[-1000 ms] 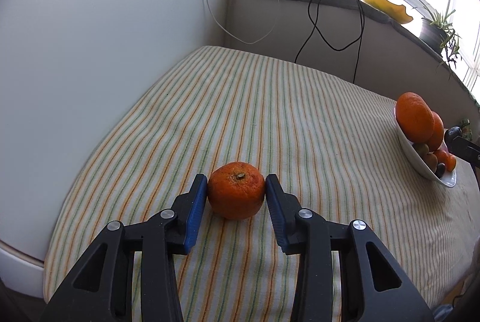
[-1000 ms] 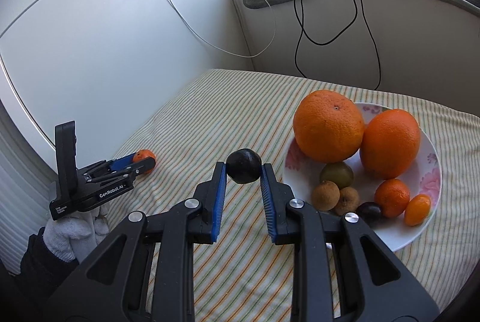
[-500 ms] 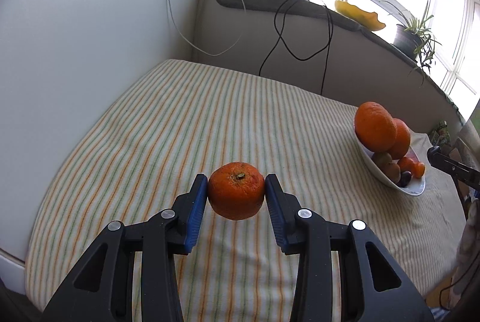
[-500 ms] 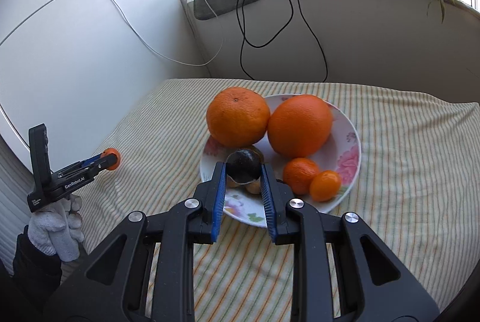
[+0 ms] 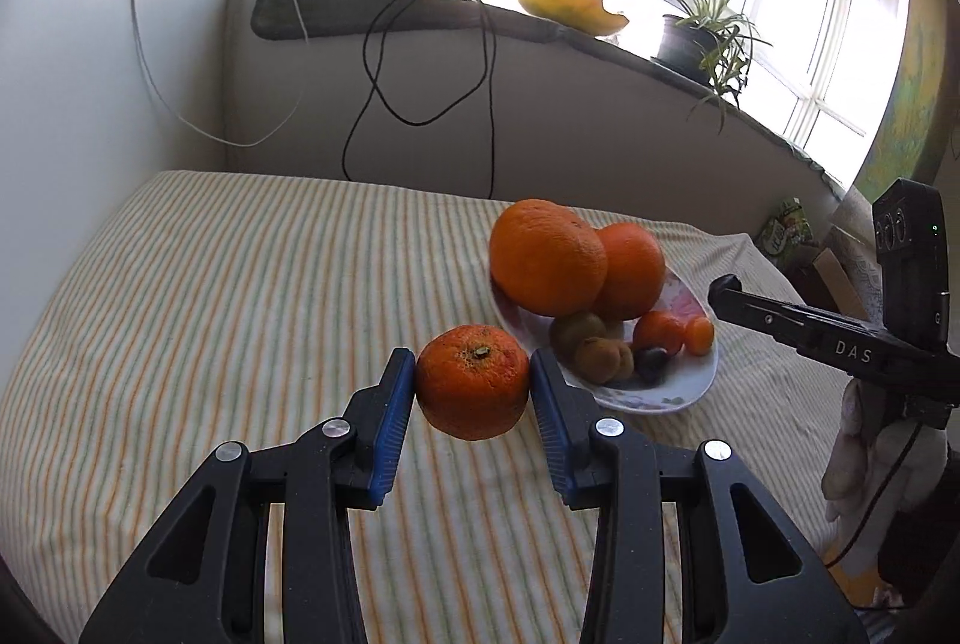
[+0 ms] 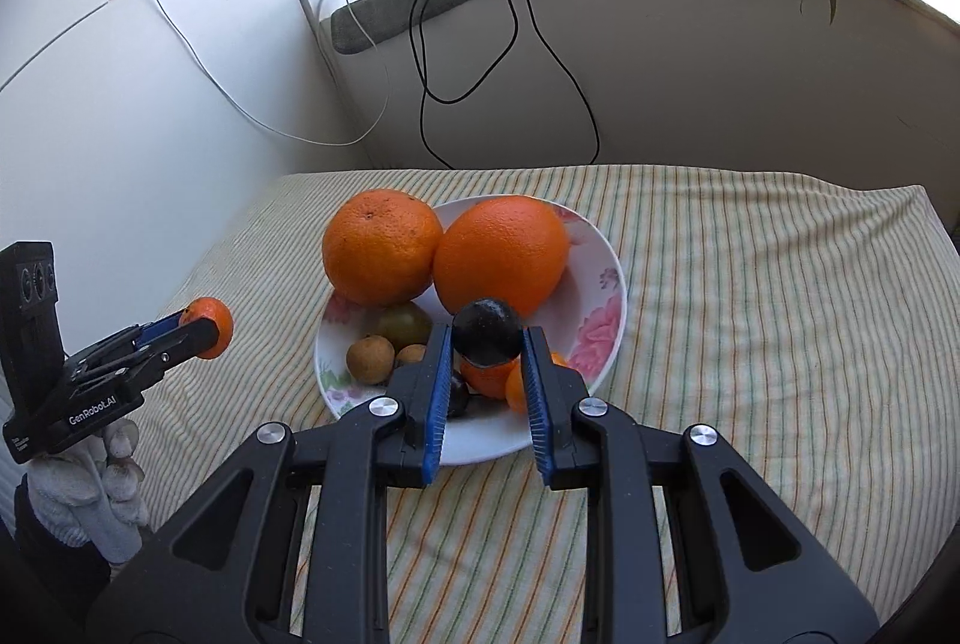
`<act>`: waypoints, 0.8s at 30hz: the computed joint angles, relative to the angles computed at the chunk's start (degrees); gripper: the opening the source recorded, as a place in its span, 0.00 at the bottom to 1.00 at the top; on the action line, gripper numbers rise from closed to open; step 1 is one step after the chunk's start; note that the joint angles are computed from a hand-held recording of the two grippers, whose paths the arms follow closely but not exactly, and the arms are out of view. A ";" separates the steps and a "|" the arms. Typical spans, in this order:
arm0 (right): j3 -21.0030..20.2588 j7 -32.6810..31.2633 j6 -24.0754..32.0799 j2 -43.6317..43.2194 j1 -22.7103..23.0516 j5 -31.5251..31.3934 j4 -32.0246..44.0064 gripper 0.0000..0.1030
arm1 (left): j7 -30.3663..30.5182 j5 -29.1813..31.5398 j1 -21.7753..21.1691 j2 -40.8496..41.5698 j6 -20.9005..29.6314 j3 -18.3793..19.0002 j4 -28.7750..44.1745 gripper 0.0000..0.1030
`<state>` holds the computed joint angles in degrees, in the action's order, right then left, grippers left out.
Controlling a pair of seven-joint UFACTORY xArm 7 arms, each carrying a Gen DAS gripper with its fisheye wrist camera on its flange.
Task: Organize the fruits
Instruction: 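Lift the tangerine in the left tool and the plum in the right tool over the plate, then open both tools to drop the tangerine and plum onto the plate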
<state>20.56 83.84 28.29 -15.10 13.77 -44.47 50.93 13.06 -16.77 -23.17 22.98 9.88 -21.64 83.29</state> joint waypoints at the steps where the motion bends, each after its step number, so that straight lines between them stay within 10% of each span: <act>1: -0.14 -0.02 -0.11 -0.11 -0.07 -0.02 -0.18 0.24 | 0.18 0.30 -0.36 0.40 0.37 -0.20 0.64 0.37; 24: -2.29 -2.52 -3.13 1.35 -2.22 0.70 -1.24 0.24 | -1.04 6.71 -9.47 8.26 5.89 1.91 13.45 0.37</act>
